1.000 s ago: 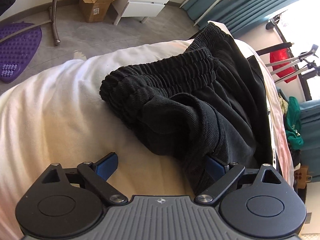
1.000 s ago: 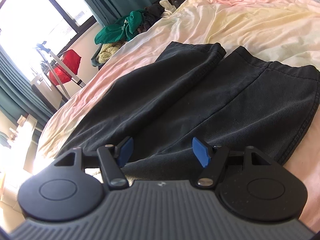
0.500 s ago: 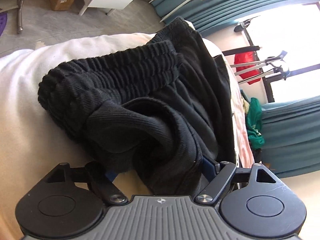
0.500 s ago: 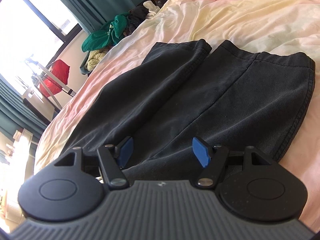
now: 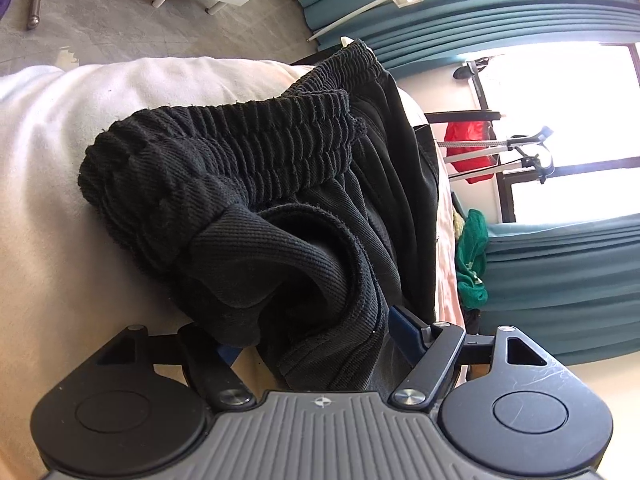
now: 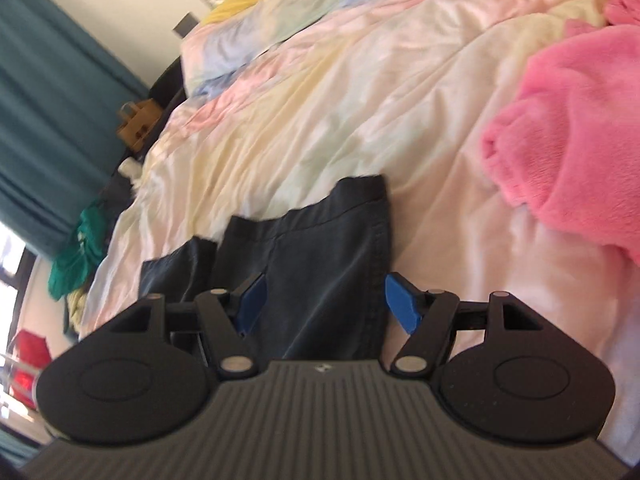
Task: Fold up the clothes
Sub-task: 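Grasp the waistband with the left gripper while the right gripper grasps the pant leg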
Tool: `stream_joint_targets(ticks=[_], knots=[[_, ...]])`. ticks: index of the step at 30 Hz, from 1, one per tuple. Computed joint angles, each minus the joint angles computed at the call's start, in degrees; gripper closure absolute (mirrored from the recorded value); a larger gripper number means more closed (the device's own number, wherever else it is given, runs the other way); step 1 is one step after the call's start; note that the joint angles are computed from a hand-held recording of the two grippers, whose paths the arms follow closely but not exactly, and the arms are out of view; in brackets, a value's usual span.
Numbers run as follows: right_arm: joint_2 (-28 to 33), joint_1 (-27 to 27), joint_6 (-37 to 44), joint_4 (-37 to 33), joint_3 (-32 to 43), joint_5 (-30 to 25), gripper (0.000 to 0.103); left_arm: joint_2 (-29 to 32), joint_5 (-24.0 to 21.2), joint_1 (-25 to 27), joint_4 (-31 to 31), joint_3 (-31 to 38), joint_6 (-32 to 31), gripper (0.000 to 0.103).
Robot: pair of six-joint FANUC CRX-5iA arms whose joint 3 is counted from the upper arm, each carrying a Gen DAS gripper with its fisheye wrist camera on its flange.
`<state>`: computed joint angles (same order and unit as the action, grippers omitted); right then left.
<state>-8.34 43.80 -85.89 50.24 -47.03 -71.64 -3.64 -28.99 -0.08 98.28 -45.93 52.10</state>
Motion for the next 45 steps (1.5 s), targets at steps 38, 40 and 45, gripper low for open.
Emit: stream_joint_targets(ticks=[38,40,45], knots=[[0.9,-11.4,3.4,13.5,-6.7,17.0,0.074,5.3,-0.2,0.6,5.0,3.3,-1.0,0.028],[1.0,-11.4,3.7,14.3,-6.8,16.6,0.082,5.3,0.6,0.2,4.9,3.4,-1.8,0.030],[0.9,-10.1,3.4,14.5,-6.5,13.2,0.088,4.9,0.6,-1.7,12.6,2.2,-8.0,0.056]])
